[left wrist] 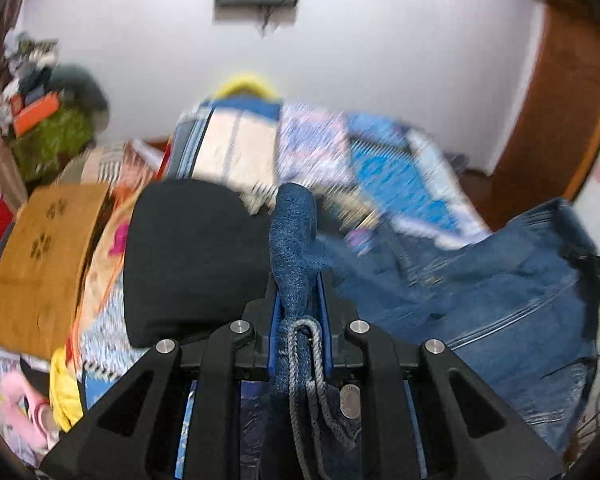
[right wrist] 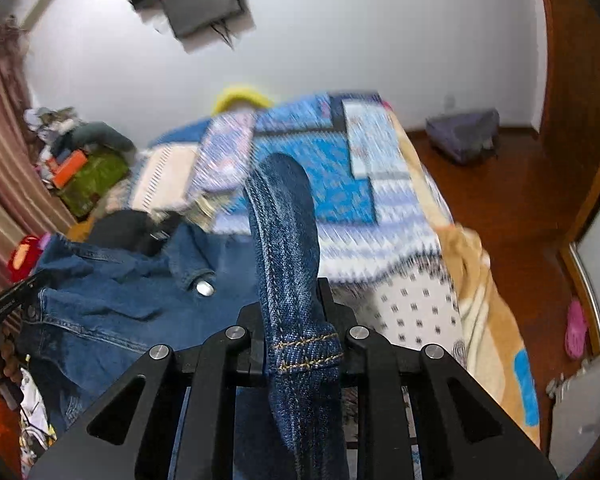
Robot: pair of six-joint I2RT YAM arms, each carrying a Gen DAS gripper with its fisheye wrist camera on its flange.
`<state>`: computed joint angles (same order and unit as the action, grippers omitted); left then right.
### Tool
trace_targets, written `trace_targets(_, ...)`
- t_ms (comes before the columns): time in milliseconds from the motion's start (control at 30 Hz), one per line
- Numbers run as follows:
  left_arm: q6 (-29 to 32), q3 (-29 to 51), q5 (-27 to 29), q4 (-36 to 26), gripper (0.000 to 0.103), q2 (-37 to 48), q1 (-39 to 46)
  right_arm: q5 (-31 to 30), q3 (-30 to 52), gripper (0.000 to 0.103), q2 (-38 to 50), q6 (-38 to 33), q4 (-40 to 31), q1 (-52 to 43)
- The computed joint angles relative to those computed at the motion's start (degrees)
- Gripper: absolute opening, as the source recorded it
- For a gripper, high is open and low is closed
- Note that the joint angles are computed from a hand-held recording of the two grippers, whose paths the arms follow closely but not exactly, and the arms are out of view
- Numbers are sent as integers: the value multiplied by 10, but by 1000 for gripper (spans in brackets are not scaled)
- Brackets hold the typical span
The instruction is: Fold large clothes
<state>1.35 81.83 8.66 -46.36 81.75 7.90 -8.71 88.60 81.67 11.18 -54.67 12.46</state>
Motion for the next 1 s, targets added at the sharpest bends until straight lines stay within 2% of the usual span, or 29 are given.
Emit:
trace_targets(133,2,-56,-40,27,16,42,18,15,-40,16,18,-9,-4,-20)
trace_targets(233,5,-87,-71,42,15,60,35,4,-63,19,28,-21,-13,-42)
trace_targets(367,11,-92,-61,31,16,76,63,18,-75,24,22,-44,-30,-42)
trace_targets(500,30,-103,-53,11,16,42,79,24,-54,27,11,-62,-65,-44)
trace_targets(700,55,-106,-39,-25,16,-29,82,3,-42,30,-59,-70,-109,-64)
trace_targets(733,58,-107,-40,-31,18,-42,81,-2,-39,34,-68,-71,-114,-66)
trace_targets(800,67,-107,-41,-45,32,-74,79,-7,-33,44,-96,-73,-129,-69)
trace_targets(867,73,-116,-42,-51,56,-110,79,-5,-32,49,-125,-73,-138,-67)
trace_targets(900,77,-119,-45,-56,60,-129,79,-7,-31,50,-143,-76,-147,-67)
trace_targets(933,79,-120,-50,-63,68,-140,77,-9,-30,55,-149,-78,-153,-66)
trace_targets(967,82,-121,-54,-72,75,-151,78,-10,-30,65,-157,-80,-161,-66)
trace_targets(1000,84,-121,-53,-80,78,-160,81,-7,-33,70,-170,-78,-171,-63)
